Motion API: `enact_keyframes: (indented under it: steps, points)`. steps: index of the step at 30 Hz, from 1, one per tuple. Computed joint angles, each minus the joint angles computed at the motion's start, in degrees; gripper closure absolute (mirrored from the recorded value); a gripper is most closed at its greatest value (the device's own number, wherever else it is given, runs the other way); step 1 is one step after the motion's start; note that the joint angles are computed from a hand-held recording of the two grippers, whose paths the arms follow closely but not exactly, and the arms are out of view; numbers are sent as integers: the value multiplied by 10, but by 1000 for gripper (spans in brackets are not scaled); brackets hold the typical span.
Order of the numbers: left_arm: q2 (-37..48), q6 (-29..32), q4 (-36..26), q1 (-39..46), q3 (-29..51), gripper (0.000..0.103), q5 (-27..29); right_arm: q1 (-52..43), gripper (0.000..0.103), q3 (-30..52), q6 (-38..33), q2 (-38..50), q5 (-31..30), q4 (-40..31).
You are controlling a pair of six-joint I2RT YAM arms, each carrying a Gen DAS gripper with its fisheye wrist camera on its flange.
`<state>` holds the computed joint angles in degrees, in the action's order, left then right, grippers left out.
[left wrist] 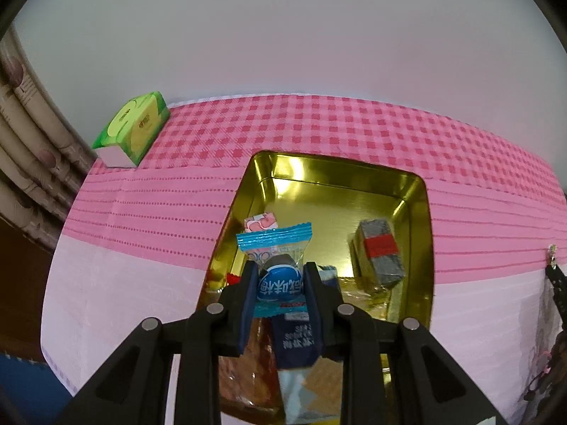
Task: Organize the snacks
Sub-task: 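Carry the blue candy with the left tool into the tin and release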
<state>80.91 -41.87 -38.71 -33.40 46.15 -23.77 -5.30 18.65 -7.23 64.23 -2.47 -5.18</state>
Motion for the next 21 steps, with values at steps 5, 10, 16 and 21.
enact_keyframes:
  steps: [5, 10, 16, 21]
  points:
    - [18, 29, 22, 26, 0, 76, 14, 0, 78, 0, 0, 0, 0, 0]
    - [49, 64, 38, 55, 20, 76, 25, 0, 78, 0, 0, 0, 0, 0]
    - [96, 90, 61, 83, 35, 76, 45, 0, 78, 0, 0, 0, 0, 0]
    - [122, 99, 84, 102, 32, 76, 69, 1, 78, 0, 0, 0, 1, 0]
